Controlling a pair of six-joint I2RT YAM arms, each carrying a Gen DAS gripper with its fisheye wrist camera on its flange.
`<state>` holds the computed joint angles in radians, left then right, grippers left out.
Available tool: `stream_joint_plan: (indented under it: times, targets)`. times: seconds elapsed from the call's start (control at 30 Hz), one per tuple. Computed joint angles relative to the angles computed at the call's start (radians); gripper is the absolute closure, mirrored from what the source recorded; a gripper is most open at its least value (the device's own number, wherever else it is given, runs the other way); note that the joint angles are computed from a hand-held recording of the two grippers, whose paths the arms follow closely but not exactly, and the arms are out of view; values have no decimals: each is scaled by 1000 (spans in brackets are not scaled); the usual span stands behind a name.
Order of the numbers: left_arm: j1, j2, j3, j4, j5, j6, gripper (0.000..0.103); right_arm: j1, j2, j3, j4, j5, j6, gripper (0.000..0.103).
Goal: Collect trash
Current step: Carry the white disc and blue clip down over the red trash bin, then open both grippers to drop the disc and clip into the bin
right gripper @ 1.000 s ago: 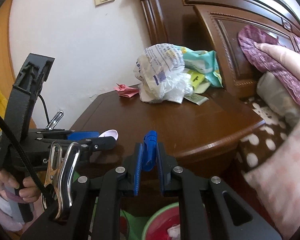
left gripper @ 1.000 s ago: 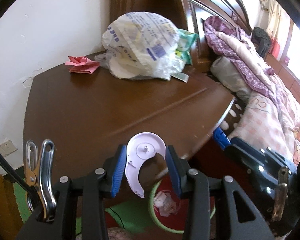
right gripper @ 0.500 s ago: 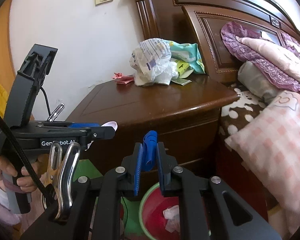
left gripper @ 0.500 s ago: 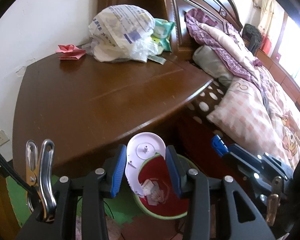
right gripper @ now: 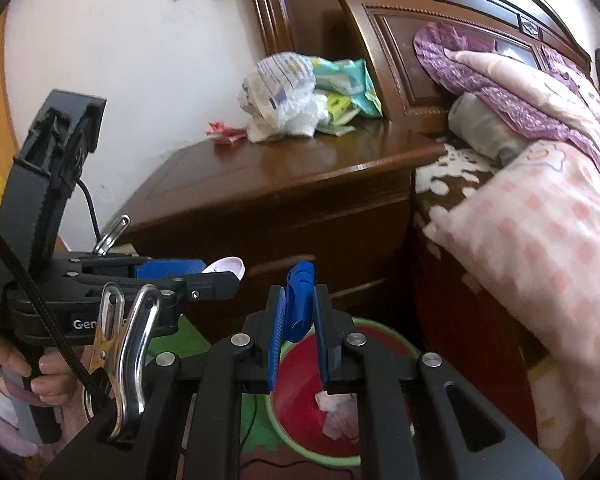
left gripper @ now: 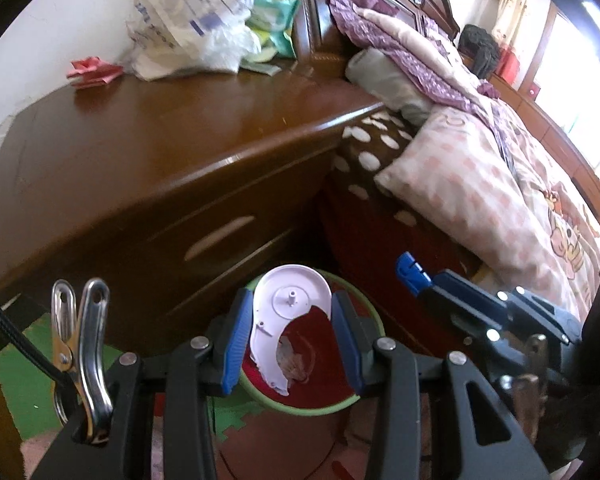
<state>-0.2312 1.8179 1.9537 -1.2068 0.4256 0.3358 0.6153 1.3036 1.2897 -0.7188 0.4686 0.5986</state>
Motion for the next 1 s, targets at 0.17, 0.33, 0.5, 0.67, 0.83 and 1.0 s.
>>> stream_joint_plan:
  times: [0.17, 0.33, 0.5, 0.67, 0.83, 1.0]
  targets:
    - [-16, -13, -75, 46, -8, 1, 61, -5, -8, -40, -9, -5, 26, 88]
    - [-39, -21, -156, 98, -42, 2, 61, -19, -16, -75, -1, -19, 42, 88]
    - [-58, -8, -212, 152, -76, -2, 61, -37, 1, -100, 8, -49, 53, 88]
    - [-87, 12, -285, 248, -117, -14, 61, -66, 15, -137, 21, -85, 82, 88]
    - [-112, 39, -342, 316, -144, -15, 61, -109, 16, -189, 36, -124, 110, 88]
    - [-131, 62, -381, 353, -153, -20, 61, -151, 20, -225, 39, -160, 126, 88]
